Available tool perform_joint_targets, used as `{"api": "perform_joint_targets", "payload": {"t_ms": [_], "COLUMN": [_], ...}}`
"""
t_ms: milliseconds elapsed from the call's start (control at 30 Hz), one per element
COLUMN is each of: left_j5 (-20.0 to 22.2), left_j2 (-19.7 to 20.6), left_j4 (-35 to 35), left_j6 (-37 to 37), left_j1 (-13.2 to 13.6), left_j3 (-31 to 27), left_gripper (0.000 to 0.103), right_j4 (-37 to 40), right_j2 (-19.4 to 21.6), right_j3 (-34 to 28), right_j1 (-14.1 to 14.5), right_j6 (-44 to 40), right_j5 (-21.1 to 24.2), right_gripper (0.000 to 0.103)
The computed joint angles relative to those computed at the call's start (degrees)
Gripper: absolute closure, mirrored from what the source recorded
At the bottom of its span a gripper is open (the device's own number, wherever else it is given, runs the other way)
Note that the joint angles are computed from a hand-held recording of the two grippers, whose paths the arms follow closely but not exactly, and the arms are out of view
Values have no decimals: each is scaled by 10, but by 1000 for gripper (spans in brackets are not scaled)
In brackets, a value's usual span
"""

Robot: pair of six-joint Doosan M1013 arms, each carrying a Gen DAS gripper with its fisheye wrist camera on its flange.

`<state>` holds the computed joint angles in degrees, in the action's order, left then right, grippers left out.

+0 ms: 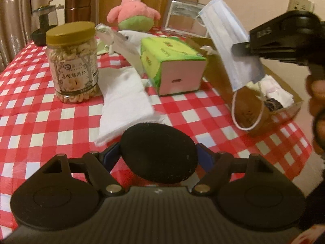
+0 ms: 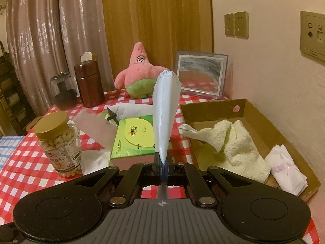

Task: Organize soft objects
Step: 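Carry the held face mask over the cardboard tray with the right gripper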

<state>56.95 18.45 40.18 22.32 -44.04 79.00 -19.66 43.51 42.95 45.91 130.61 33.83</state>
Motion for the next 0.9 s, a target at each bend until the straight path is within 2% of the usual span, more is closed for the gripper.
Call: {"api": "perform_joint_targets", "payload": {"t_ms": [200, 467, 700, 767, 833, 900], "left_j5": [3, -23, -78, -105, -114, -131], "left_j2": [-4, 8, 46, 61, 82, 102], "left_j4": [-4, 19, 20, 8, -2, -37], "left_j6": [11, 58, 148, 176, 201, 234], "left_j1": [-9, 4, 25, 33, 37, 45], "left_j3": [-2, -33, -110, -135, -169, -199], "left_gripper": [25, 25, 25, 25, 25, 25], "right_j4": [-17, -61, -117, -105, -83, -61], "right_j2": [-12, -35, -46, -45, -46, -45], "right_j3": [21, 57, 66, 62, 62, 59], "right_j1": [-2, -8, -28, -37, -48, -57], "right_j6": [24, 78, 97, 69, 44, 16], "right_j5": [-10, -14, 6, 20, 25, 34], "right_gripper": [100, 100, 100, 100, 100, 100]}}
